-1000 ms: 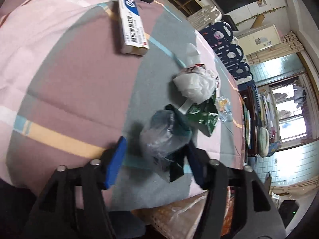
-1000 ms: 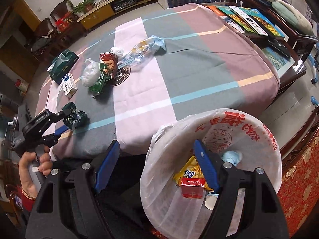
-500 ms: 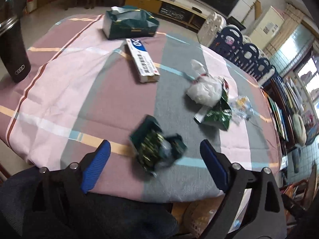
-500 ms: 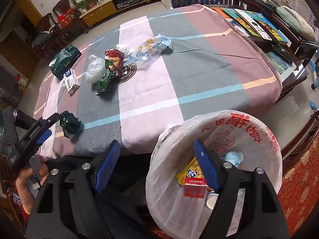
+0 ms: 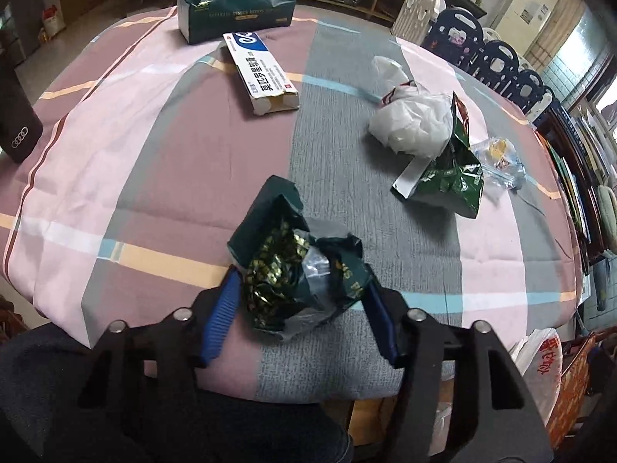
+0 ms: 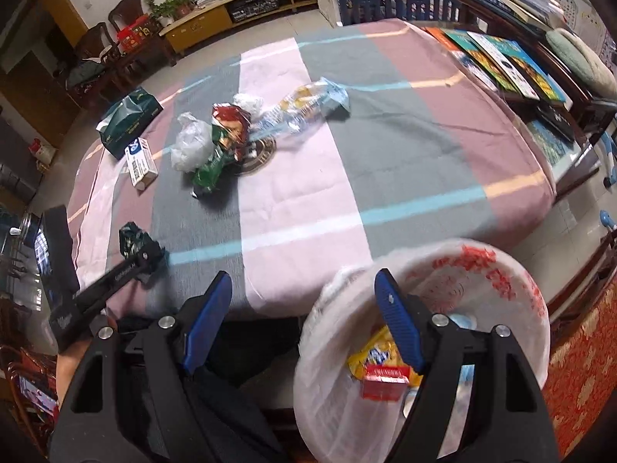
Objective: Collect trash
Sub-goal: 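Grasp the green hazelnut wafer wrapper with the right gripper and lift it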
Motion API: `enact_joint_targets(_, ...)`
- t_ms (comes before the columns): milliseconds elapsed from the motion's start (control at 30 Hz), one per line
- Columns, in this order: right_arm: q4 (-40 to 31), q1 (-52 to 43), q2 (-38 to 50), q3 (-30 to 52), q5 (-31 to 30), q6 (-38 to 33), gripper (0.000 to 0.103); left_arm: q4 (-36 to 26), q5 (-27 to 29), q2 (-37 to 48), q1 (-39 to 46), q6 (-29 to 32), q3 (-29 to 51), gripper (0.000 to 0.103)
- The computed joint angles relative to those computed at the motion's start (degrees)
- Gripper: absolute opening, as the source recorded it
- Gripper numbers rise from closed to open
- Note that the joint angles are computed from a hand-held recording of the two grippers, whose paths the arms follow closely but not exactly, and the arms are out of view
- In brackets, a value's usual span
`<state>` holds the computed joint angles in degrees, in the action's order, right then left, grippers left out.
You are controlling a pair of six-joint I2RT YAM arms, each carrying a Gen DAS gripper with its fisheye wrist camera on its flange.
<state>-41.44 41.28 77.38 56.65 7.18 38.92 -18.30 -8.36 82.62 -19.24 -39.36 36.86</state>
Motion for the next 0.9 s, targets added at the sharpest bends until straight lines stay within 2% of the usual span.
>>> enact_joint_targets(167, 11.58, -2.46, 11.51, 5.26, -5.64, -1.96, 0.075, 1.26, -3.17, -7.77, 0.57, -4.88, -4.8, 0.057)
enact_joint_targets(300, 19.01, -3.09, 24.19, 13.35, -9.13, -0.92, 0.075, 1.38, -5.43, -12.18, 0.09, -6.87, -7.19, 0.057)
enact_joint_targets(367, 18.94, -3.59, 31.01, 18.77, -11.77, 0.97, 0.075, 1.54, -4.85, -11.67, 0.45, -6.76, -7.08, 0.057)
enact_joint_targets(467, 15.02, -3.28, 39.54, 26.56, -12.2, 3.12, 0.075, 1.55, -4.69, -10.91, 0.44, -6.64, -6.78, 0.057)
enact_joint_targets(500, 14.08, -2.99, 41.24, 28.13, -11.98, 2.59, 0.07, 1.36, -4.9, -10.78, 0.33, -6.55, -6.63, 0.057)
enact_joint_targets(533, 13.08, -2.61, 42.37, 29.28, -11.6, 1.38, 0.048, 1.24, -5.11, -10.61, 0.16, -6.48, -6.49, 0.057)
enact_joint_targets(567, 11.77, -2.35, 43.12, 30.18, -11.63, -0.08, 0.027, 1.24, -5.33, -10.3, -0.09, -6.47, -6.35, 0.057)
enact_joint_targets(600, 10.65, -2.0, 43.03, 30.34, -11.32, -1.57, 0.027, 1.21, -5.46, -10.07, -0.27, -6.34, -6.21, 0.057)
enact_joint_targets(633, 11.37, -1.71, 41.68, 28.63, -10.59, -2.33, 0.022, 1.12, -5.58, -9.83, -0.44, -6.28, -6.02, 0.057)
enact_joint_targets(767, 9.66, 0.55, 34.02, 21.95, -2.38, -8.3, 0.02, 1.06, -5.59, -9.37, -0.42, -6.11, -5.7, 0.056)
enact_joint_targets(867, 2.79, 2.83, 30.13, 19.23, 5.2, -11.59, 0.02, 1.04, -5.81, -9.53, -0.6, -6.12, -5.75, 0.056)
enact_joint_targets(900, 0.99, 3.16, 28.94, 18.14, 6.01, -12.68, 0.02, 1.01, -5.91, -9.46, -0.77, -6.01, -5.69, 0.056)
